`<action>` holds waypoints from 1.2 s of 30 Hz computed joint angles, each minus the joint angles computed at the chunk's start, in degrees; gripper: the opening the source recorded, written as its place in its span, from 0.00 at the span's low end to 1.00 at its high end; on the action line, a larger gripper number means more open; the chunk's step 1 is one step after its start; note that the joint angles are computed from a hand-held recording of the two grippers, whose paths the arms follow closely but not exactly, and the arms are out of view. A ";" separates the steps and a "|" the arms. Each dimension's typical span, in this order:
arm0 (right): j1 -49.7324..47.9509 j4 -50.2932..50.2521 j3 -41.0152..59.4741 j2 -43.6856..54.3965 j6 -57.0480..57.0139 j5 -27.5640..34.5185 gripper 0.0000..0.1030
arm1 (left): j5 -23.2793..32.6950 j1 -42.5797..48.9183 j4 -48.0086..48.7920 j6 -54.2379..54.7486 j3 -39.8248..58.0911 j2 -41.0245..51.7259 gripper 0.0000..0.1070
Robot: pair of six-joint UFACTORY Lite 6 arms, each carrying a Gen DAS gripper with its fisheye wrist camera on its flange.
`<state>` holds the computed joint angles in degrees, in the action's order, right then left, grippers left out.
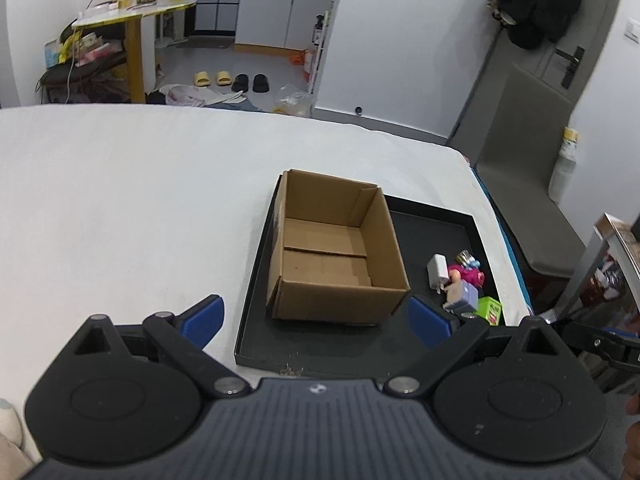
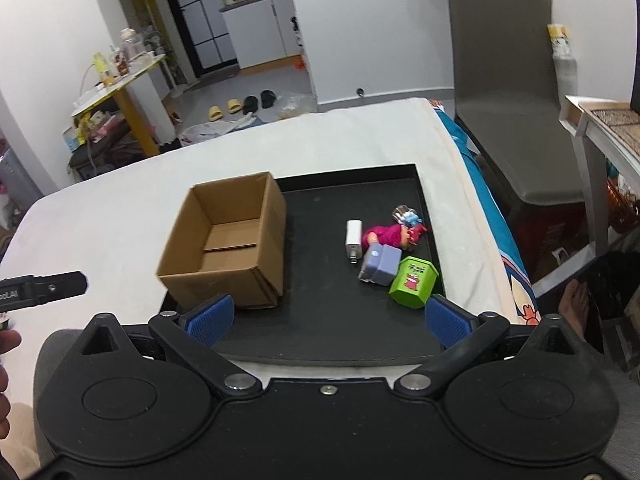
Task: Organize rigid objects
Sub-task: 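Move the right gripper down over the green tin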
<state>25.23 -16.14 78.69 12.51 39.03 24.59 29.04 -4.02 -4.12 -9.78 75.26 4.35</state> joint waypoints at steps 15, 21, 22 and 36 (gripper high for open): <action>-8.04 1.64 6.18 12.24 5.11 -3.97 0.97 | -3.23 2.92 -4.56 -1.24 7.83 13.15 0.89; -10.47 6.06 10.29 17.75 3.53 -4.03 0.88 | -3.78 3.83 -5.63 0.00 10.90 17.79 0.82; -10.77 6.66 11.10 18.67 3.25 -3.85 0.88 | -3.51 3.92 -5.93 0.31 11.74 18.73 0.82; -13.85 13.52 21.92 32.77 -0.37 -2.78 0.66 | -0.24 5.37 -9.22 4.03 23.42 32.04 0.53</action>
